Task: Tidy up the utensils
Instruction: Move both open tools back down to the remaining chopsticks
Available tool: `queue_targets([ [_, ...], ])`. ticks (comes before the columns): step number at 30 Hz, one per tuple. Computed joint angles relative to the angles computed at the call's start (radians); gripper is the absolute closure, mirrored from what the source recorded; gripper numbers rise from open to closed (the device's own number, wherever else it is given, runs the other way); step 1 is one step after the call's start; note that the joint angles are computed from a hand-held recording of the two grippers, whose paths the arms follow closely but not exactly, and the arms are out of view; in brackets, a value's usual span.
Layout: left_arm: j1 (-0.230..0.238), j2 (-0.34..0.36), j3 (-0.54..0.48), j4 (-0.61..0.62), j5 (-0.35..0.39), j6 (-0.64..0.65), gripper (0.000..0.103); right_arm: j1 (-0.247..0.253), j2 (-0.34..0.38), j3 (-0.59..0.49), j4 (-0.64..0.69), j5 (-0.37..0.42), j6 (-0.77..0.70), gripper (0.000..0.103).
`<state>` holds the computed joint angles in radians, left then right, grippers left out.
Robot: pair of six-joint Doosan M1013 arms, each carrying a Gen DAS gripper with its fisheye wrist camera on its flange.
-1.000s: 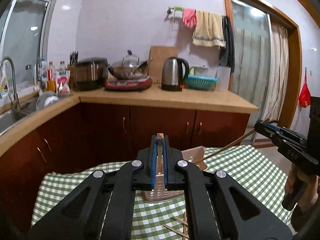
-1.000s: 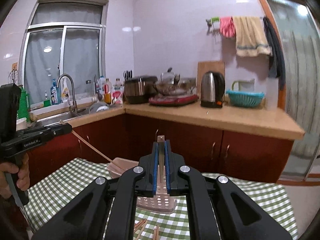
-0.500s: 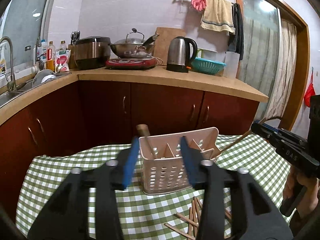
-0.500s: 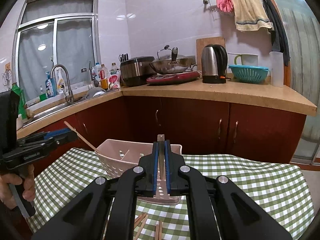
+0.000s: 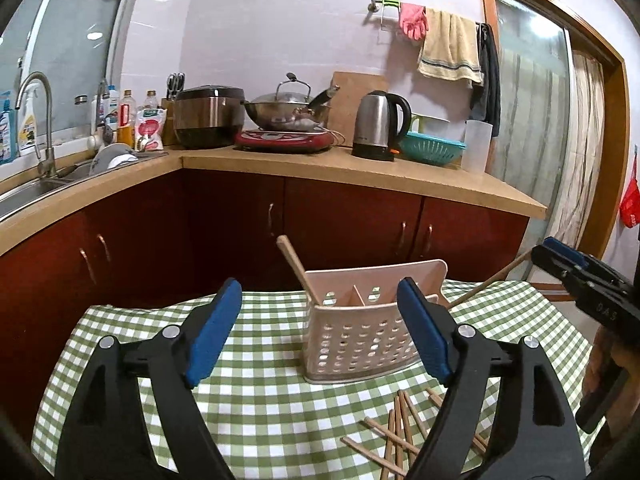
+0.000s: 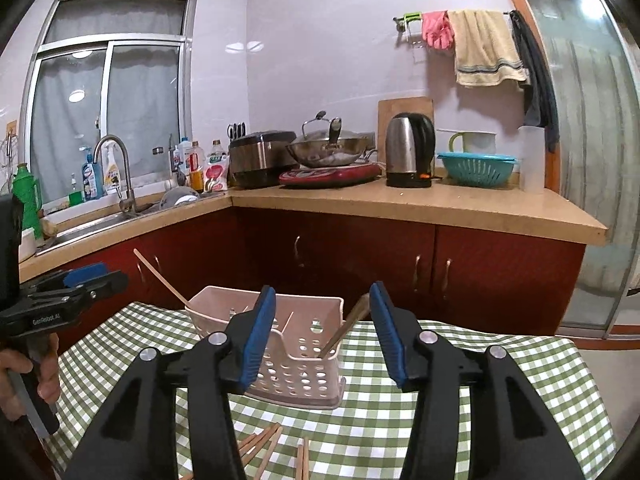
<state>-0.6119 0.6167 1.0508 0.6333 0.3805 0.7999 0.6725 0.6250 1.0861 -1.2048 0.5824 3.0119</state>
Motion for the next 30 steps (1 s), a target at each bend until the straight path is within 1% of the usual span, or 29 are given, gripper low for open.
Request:
queue_targets([
  [3, -0.004, -0.021, 0.037, 0.047, -0.008, -0.058, 0.024, 0.007, -0.011, 0.016, -0.022, 0.010, 0.018, 0.051],
  [6, -0.007, -0.030, 0.055, 0.069, -0.003, -0.078, 0.024, 0.012, -0.015, 0.023, -0.036, 0.024, 0.027, 0.051],
  [10, -0.014, -0.049, 0.091, 0.105, -0.007, -0.115, 0.024, 0.026, -0.034, 0.057, -0.097, 0.041, 0.093, 0.051],
  [13, -0.025, -0.070, 0.136, 0.196, -0.006, -0.202, 0.024, 0.040, -0.053, 0.100, -0.145, 0.048, 0.150, 0.052],
  [15, -0.031, -0.086, 0.173, 0.242, -0.010, -0.264, 0.024, 0.052, -0.062, 0.127, -0.157, 0.055, 0.167, 0.058],
  [16, -0.033, -0.091, 0.188, 0.254, -0.011, -0.284, 0.024, 0.057, -0.065, 0.139, -0.160, 0.056, 0.171, 0.060],
  [17, -0.035, -0.098, 0.206, 0.259, -0.014, -0.303, 0.024, 0.062, -0.069, 0.151, -0.160, 0.056, 0.175, 0.063],
  [19, -0.037, -0.109, 0.239, 0.253, -0.022, -0.325, 0.024, 0.071, -0.078, 0.182, -0.149, 0.047, 0.179, 0.069],
  [21, -0.038, -0.118, 0.270, 0.225, -0.029, -0.327, 0.025, 0.081, -0.085, 0.206, -0.139, 0.039, 0.187, 0.072],
  [24, -0.044, -0.127, 0.307, 0.196, -0.019, -0.318, 0.026, 0.095, -0.092, 0.251, -0.104, 0.002, 0.190, 0.077],
  [30, -0.061, -0.145, 0.376, 0.179, 0.001, -0.331, 0.032, 0.112, -0.093, 0.307, -0.016, -0.082, 0.155, 0.084],
])
